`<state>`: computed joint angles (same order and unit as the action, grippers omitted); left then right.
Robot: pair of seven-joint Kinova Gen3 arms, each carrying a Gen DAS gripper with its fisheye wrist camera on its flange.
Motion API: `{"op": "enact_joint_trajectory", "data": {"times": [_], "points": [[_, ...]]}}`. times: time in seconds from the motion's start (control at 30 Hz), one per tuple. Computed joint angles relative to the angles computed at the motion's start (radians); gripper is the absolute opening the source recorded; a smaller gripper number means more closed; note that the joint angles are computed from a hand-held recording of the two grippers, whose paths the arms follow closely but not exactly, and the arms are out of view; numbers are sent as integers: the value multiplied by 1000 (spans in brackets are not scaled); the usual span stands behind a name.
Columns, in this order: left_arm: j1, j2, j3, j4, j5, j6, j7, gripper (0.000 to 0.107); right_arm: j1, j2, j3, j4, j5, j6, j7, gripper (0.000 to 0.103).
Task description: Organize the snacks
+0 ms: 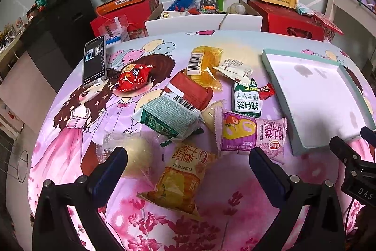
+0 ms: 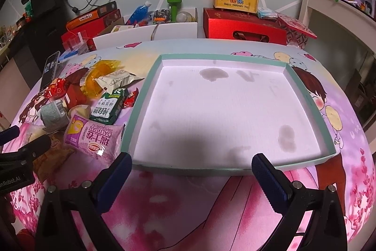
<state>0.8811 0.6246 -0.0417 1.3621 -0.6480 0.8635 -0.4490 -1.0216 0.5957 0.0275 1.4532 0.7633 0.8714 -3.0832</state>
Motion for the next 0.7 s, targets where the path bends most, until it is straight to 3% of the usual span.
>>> {"op": "enact_joint_trajectory", "data": {"times": [0.7], "points": [[-4, 2, 4, -5, 11, 8, -12, 103, 5, 2, -2, -1, -12, -4, 10, 103]]}}
